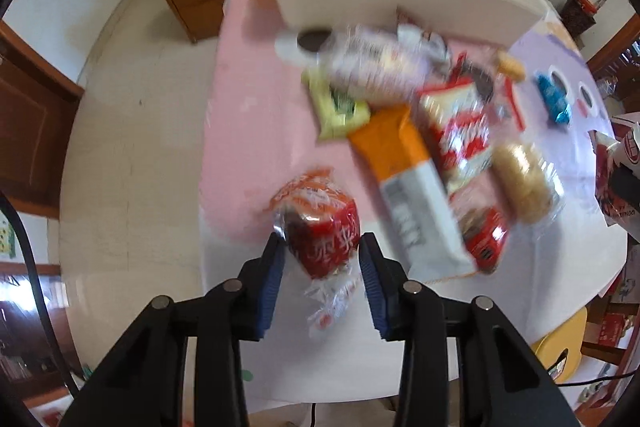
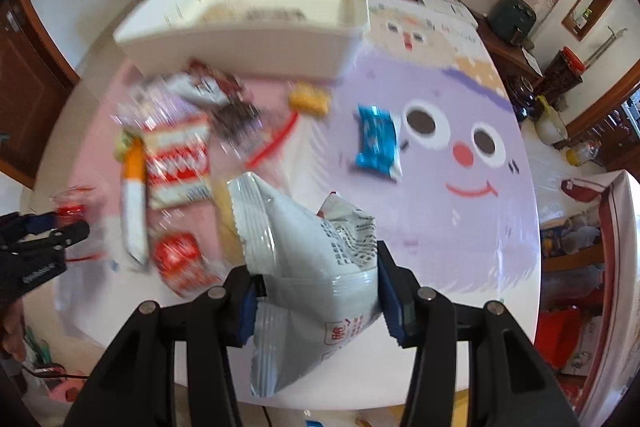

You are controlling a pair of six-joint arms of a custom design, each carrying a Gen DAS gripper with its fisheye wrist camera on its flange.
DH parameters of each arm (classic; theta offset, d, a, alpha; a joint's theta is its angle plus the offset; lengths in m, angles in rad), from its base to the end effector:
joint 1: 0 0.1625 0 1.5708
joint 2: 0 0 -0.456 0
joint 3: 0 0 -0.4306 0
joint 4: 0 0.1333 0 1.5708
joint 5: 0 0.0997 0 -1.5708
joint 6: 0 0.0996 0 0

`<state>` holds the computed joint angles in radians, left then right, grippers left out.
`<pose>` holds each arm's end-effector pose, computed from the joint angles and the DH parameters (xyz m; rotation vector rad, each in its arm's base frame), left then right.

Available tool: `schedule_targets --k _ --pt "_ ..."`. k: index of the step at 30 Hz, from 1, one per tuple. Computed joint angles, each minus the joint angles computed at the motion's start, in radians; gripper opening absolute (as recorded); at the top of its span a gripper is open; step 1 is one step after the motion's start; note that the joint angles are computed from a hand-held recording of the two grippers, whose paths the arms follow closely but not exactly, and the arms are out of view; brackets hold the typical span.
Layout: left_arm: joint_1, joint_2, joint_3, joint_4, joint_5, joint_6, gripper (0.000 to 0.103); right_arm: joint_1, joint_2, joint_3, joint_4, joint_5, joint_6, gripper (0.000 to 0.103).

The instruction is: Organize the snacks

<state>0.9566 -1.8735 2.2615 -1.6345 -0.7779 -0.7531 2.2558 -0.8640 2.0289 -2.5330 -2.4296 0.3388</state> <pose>-0.0261 -0.3914 0.3368 -0.0025 2.3197 -0.3184 0.3933 -0.3898 0.0298 0.4977 -2.2294 0.3095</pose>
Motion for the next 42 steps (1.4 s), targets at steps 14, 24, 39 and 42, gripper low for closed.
schedule_targets --k 14,24,39,42 --pt "-0.045 0.098 -0.178 -0.249 -0.004 0.182 0.013 0.052 0.04 -0.158 -0.162 0.057 -0.227 0.05" --pt "0.061 0.115 -0.127 -0.1 -0.015 0.08 0.068 0.016 0.042 -0.158 -0.133 0.112 -0.243 0.05" --pt "0.208 0.168 -0.036 -0.164 -0.131 0.058 0.068 -0.004 0.046 -0.153 -0.092 0.157 -0.247 0.05" --pt "0.199 0.157 -0.017 -0.172 -0.108 0.07 0.059 -0.005 0.044 -0.15 -0.086 0.161 -0.242 0.05"
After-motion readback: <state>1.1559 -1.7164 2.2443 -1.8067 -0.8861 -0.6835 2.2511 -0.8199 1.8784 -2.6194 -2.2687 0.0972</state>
